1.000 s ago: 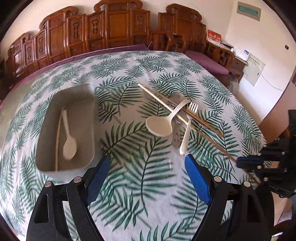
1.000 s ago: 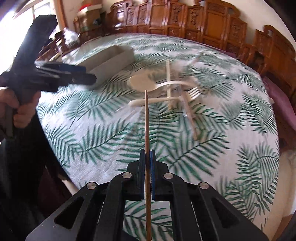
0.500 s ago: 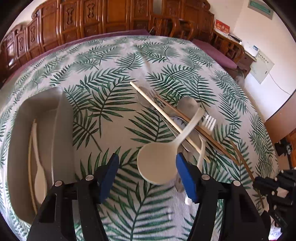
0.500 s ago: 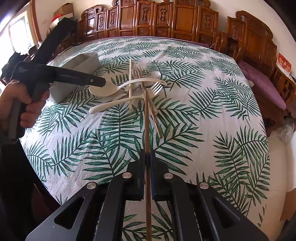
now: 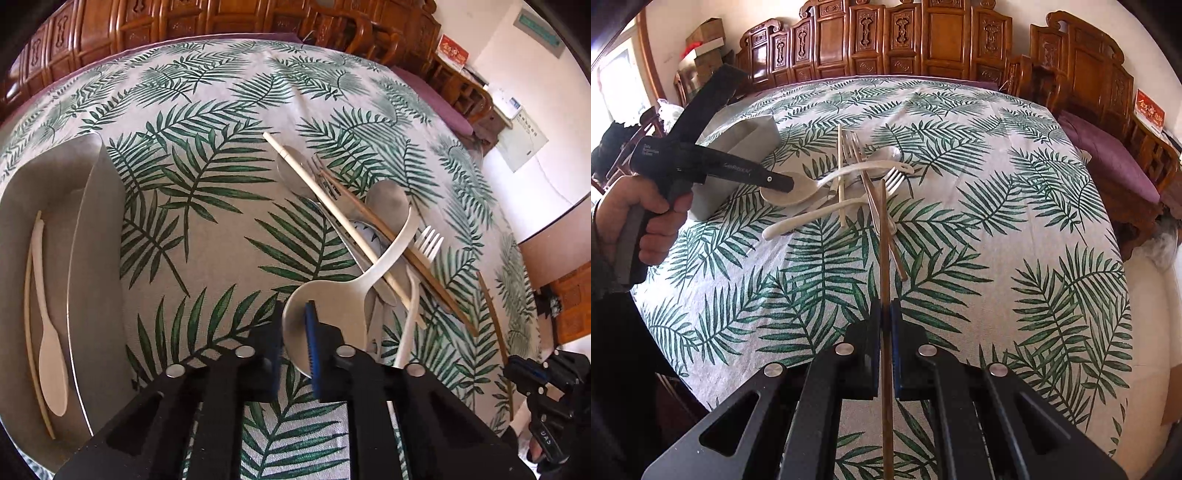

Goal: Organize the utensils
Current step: 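Grasp the large white spoon by its handle with the left gripper, then release the white spoon into the tray with the left gripper while the right holds the chopstick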

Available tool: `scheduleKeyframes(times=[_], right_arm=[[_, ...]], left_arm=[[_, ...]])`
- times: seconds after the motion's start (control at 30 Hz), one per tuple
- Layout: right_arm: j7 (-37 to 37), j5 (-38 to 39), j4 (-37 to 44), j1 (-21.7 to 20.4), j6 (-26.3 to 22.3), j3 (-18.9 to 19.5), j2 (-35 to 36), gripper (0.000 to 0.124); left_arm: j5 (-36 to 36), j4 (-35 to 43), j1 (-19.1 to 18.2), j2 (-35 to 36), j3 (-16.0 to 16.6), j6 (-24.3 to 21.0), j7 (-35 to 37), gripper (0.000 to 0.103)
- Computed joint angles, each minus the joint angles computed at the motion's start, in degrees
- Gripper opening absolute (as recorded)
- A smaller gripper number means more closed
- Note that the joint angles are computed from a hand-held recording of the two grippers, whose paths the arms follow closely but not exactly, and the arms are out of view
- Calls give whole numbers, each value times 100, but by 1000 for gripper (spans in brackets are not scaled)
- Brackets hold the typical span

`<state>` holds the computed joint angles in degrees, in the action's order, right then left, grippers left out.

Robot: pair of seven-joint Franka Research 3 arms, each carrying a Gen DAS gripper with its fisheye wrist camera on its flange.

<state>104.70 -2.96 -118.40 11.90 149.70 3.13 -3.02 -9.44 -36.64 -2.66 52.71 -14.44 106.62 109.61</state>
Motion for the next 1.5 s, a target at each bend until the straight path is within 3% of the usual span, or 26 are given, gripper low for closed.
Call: scheduleKeyframes(times=[0.23, 0.53, 0.63, 0.77, 1.07, 1.43, 1.5], right_arm=[[188, -262, 416, 98, -93, 64, 188, 6], [617, -500, 1170, 371, -221, 17, 676, 6], [774, -538, 1437, 469, -204, -8, 854, 6], [857, -569, 1797, 595, -274, -50, 1096, 6], [958, -607, 2542, 883, -394, -152, 1609, 6], [733, -481, 3509, 1155, -667, -201, 2253, 6], [685, -447, 3683, 1193, -717, -220, 2370, 6]], left_arm=[[-479, -1862, 521, -1266, -150, 970, 358, 3], [-1119, -2682, 1036, -1987, -126, 1576, 855, 3], [-1225, -2735, 1149, -2062, -79, 1727, 969, 3], [-1290, -2489, 1260, -1965, -41, 1605, 983, 3], [-1072, -2646, 1342, -2059, 102, 2256, 1115, 3], [-366, -2623, 1300, -1761, 344, 2945, 453, 3], [-173, -2492, 1266, -1645, 377, 2901, 334, 3]])
